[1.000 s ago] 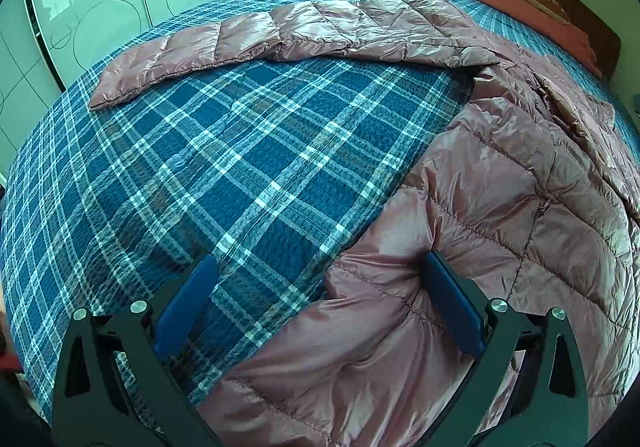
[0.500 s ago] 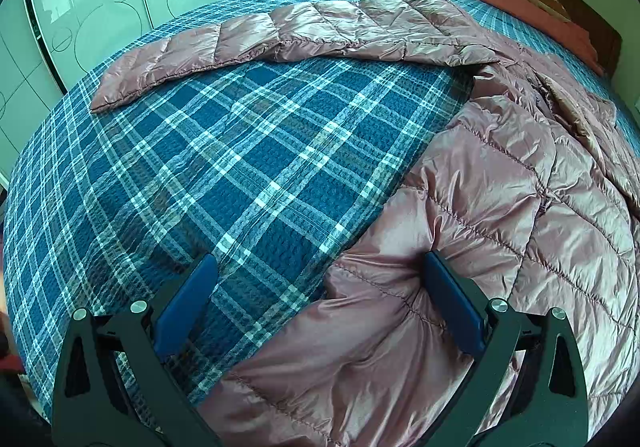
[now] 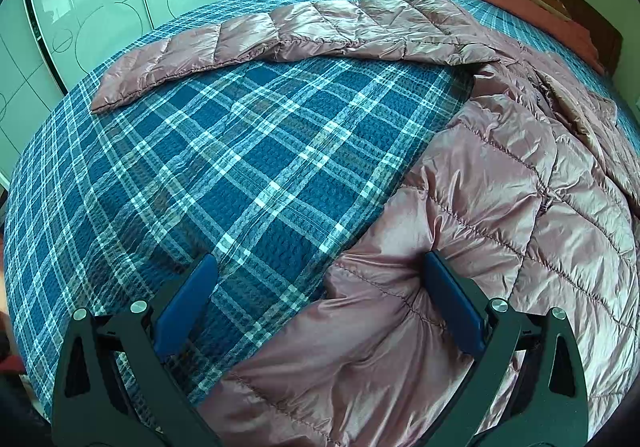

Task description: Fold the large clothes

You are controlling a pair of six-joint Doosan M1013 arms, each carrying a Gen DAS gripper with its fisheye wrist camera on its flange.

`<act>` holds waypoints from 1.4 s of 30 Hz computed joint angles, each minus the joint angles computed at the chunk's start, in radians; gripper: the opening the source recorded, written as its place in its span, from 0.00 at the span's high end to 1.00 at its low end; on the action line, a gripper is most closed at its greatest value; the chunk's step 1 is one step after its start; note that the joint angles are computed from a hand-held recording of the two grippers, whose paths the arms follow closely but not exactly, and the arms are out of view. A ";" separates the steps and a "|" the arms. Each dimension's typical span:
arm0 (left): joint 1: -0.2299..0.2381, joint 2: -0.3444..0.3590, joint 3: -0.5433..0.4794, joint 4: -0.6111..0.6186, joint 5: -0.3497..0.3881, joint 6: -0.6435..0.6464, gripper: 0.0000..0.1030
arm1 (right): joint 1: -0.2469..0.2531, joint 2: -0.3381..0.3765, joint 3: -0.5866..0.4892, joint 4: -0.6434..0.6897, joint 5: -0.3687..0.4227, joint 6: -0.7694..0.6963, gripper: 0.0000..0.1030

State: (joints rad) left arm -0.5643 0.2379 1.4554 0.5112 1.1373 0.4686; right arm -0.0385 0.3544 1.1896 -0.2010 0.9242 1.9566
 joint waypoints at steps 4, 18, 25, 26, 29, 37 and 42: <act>0.001 -0.001 0.002 -0.002 -0.004 -0.001 0.02 | 0.023 -0.028 0.061 0.005 -0.002 -0.003 0.40; 0.062 -0.035 0.011 -0.145 -0.080 0.124 0.02 | 0.037 -0.044 0.123 -0.032 -0.062 0.018 0.27; 0.199 -0.126 0.102 -0.164 -0.309 0.004 0.02 | 0.039 -0.048 0.130 -0.043 -0.070 0.022 0.26; 0.226 -0.127 0.108 -0.171 -0.328 -0.006 0.03 | 0.039 -0.048 0.131 -0.045 -0.070 0.023 0.26; 0.296 -0.117 0.116 -0.196 -0.361 -0.058 0.17 | 0.040 -0.048 0.131 -0.051 -0.072 0.025 0.26; 0.428 -0.094 0.132 -0.197 -0.529 -0.218 0.21 | 0.040 -0.048 0.132 -0.050 -0.074 0.024 0.26; 0.445 -0.067 0.081 -0.118 -0.429 -0.329 0.61 | 0.040 -0.048 0.134 -0.053 -0.076 0.026 0.26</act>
